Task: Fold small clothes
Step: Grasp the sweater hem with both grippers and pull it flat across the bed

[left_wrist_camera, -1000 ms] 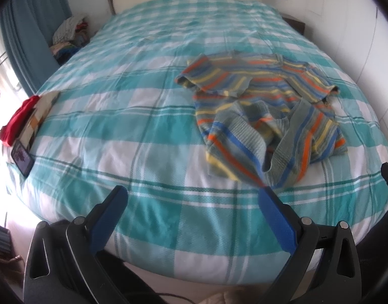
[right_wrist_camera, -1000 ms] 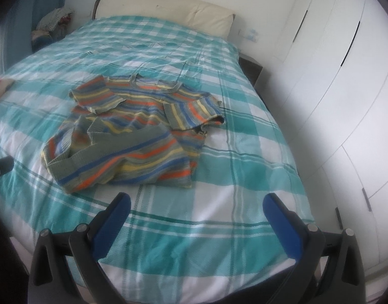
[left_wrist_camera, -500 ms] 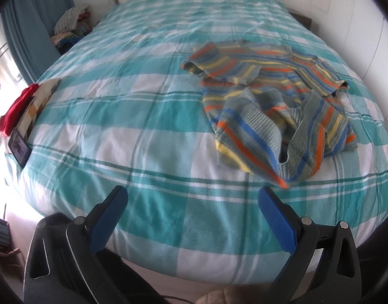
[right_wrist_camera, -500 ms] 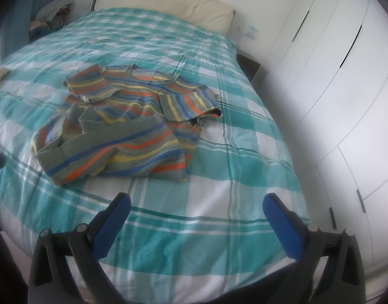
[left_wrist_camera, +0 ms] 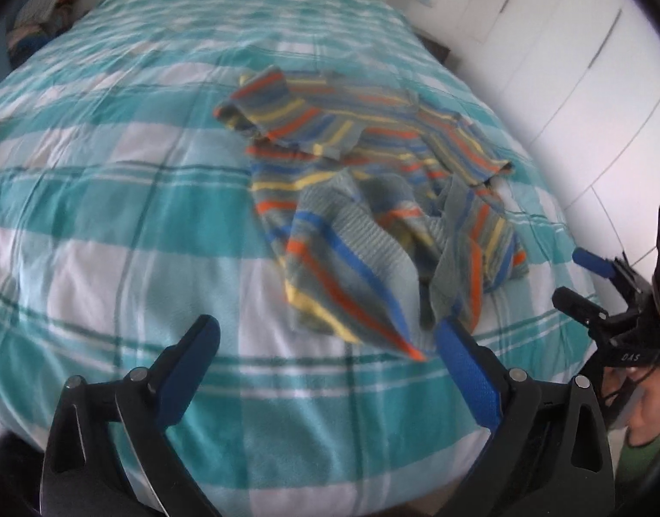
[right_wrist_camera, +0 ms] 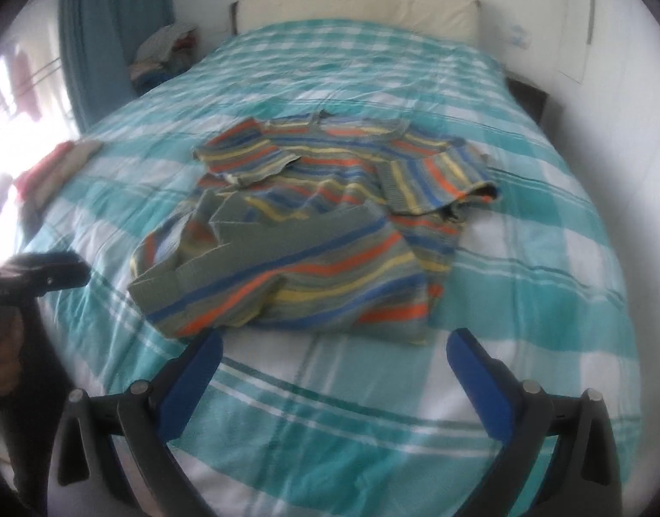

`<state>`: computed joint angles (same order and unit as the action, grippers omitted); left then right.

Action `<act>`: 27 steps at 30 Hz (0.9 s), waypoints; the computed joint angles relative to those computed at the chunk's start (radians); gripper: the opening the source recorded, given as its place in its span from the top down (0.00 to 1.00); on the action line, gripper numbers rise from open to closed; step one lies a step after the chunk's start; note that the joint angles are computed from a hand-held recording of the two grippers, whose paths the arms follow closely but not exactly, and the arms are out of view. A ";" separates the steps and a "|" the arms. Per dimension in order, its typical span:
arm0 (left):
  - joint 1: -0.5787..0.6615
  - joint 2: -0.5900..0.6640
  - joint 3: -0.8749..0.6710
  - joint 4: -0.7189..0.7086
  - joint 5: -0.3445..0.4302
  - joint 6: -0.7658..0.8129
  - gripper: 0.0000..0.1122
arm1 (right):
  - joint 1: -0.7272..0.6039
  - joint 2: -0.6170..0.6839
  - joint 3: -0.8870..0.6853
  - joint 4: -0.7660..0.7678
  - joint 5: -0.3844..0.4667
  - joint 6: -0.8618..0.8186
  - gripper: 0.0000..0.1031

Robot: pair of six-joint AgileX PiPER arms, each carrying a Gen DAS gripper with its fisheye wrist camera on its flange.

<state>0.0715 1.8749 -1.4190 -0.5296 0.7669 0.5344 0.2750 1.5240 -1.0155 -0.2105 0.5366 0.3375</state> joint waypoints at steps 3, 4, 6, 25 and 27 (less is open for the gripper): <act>-0.013 0.136 -0.168 0.014 0.050 0.019 0.12 | -0.095 0.175 -0.180 0.088 0.033 -0.163 0.01; -0.019 0.189 -0.233 0.022 0.087 0.018 0.13 | -0.143 0.255 -0.269 0.184 0.065 -0.263 0.01; -0.038 0.296 -0.365 0.049 0.161 -0.007 0.35 | -0.194 0.397 -0.425 0.271 0.150 -0.383 0.01; 0.183 -0.078 0.088 0.009 0.282 0.589 0.93 | -0.559 -0.382 0.298 0.639 0.305 -1.084 0.92; 0.208 -0.083 0.109 0.046 0.263 0.561 0.92 | -0.583 -0.397 0.334 0.552 0.324 -1.006 0.89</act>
